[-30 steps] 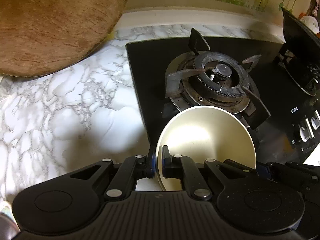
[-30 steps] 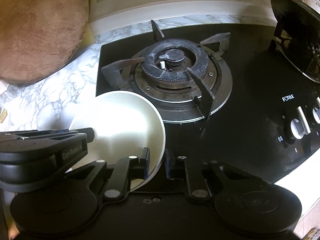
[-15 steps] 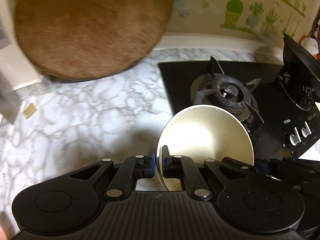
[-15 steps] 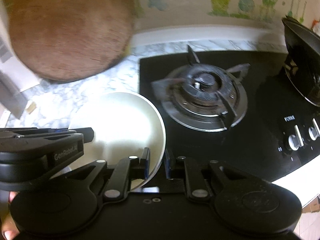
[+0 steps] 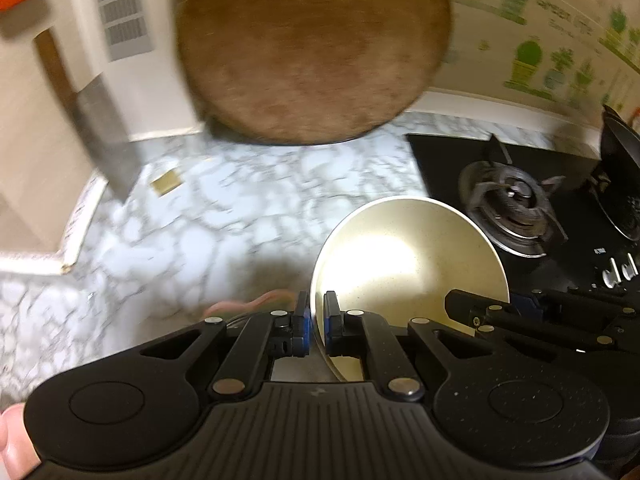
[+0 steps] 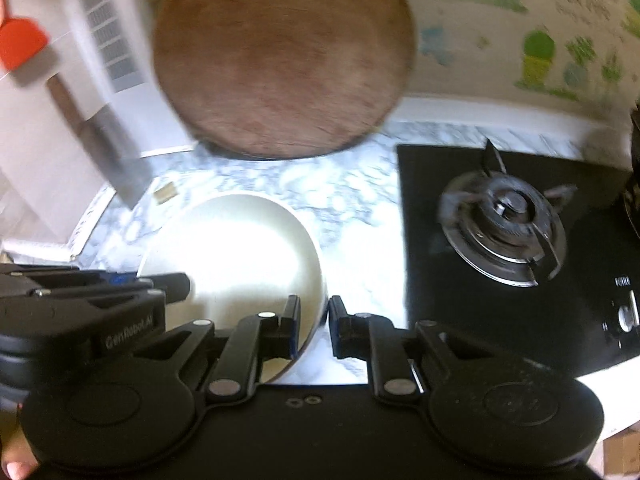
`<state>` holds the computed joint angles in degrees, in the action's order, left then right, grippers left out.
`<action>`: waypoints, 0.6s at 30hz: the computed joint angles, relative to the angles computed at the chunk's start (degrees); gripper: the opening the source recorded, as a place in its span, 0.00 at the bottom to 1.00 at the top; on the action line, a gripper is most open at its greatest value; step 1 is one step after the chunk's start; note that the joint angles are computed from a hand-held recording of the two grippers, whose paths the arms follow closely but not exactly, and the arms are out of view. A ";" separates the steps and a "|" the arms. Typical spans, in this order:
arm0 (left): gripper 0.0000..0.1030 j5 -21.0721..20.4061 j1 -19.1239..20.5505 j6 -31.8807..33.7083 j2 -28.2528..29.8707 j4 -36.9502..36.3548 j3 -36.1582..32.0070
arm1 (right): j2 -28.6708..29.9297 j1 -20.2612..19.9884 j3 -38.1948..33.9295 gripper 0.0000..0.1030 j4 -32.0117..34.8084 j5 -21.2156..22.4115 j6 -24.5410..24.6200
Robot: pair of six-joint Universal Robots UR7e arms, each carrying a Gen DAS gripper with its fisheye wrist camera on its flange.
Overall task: Organize plates and bowls
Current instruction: 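Lift the cream bowl with both grippers and carry it over the pink cup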
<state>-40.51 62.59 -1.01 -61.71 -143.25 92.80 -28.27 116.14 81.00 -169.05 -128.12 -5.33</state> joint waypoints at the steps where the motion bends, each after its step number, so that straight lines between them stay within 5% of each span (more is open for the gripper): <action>1: 0.05 -0.03 0.31 -0.50 -0.77 0.41 0.41 | 0.39 0.25 -0.44 0.15 0.75 0.35 0.26; 18: 0.05 1.28 4.91 -8.09 -5.36 9.58 1.82 | 7.21 2.43 -7.55 0.15 11.28 2.94 2.74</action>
<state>-39.22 67.50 -9.10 -67.07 -133.67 94.62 -21.05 118.58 73.45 -157.77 -125.18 -2.59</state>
